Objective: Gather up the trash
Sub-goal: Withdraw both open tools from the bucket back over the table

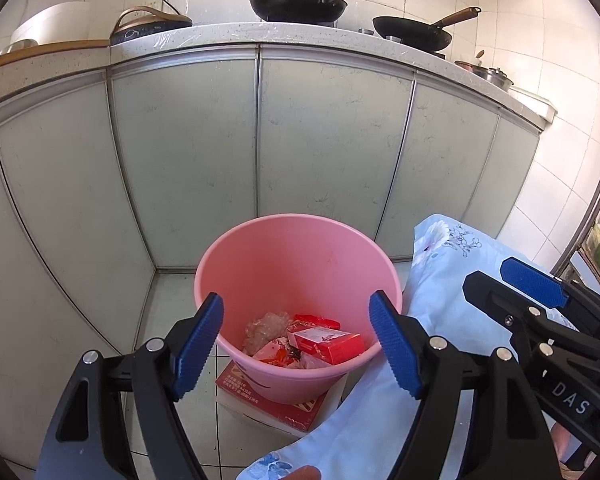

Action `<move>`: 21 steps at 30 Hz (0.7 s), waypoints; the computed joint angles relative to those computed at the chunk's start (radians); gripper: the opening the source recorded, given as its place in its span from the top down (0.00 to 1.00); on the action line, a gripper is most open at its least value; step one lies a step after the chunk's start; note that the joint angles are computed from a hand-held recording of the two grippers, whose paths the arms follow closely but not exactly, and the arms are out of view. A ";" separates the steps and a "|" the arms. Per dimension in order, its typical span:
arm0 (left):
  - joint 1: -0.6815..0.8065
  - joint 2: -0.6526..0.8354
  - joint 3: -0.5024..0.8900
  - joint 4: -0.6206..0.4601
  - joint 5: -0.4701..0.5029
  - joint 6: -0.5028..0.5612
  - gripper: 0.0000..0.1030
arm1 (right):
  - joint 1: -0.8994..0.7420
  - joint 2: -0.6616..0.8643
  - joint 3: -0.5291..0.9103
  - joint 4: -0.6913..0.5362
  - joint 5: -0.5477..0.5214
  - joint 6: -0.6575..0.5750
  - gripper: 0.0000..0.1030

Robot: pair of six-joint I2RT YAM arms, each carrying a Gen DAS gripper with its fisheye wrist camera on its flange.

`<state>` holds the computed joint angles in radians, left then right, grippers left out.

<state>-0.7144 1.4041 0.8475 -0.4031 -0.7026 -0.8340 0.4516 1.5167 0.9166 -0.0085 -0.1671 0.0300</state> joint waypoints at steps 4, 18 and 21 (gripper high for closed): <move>-0.011 -0.006 0.005 -0.011 -0.019 -0.006 0.28 | -0.009 0.001 -0.009 0.003 0.019 0.008 0.49; -0.086 0.007 0.048 -0.070 -0.124 -0.052 0.28 | -0.019 -0.048 -0.097 0.075 0.022 0.006 0.49; -0.104 0.004 0.053 -0.073 -0.138 -0.054 0.28 | -0.017 -0.085 -0.138 0.106 0.052 0.007 0.49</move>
<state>-0.8183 1.4081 0.9005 -0.4758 -0.8404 -0.8884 0.4346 1.4312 0.7789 0.0973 -0.1152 0.0366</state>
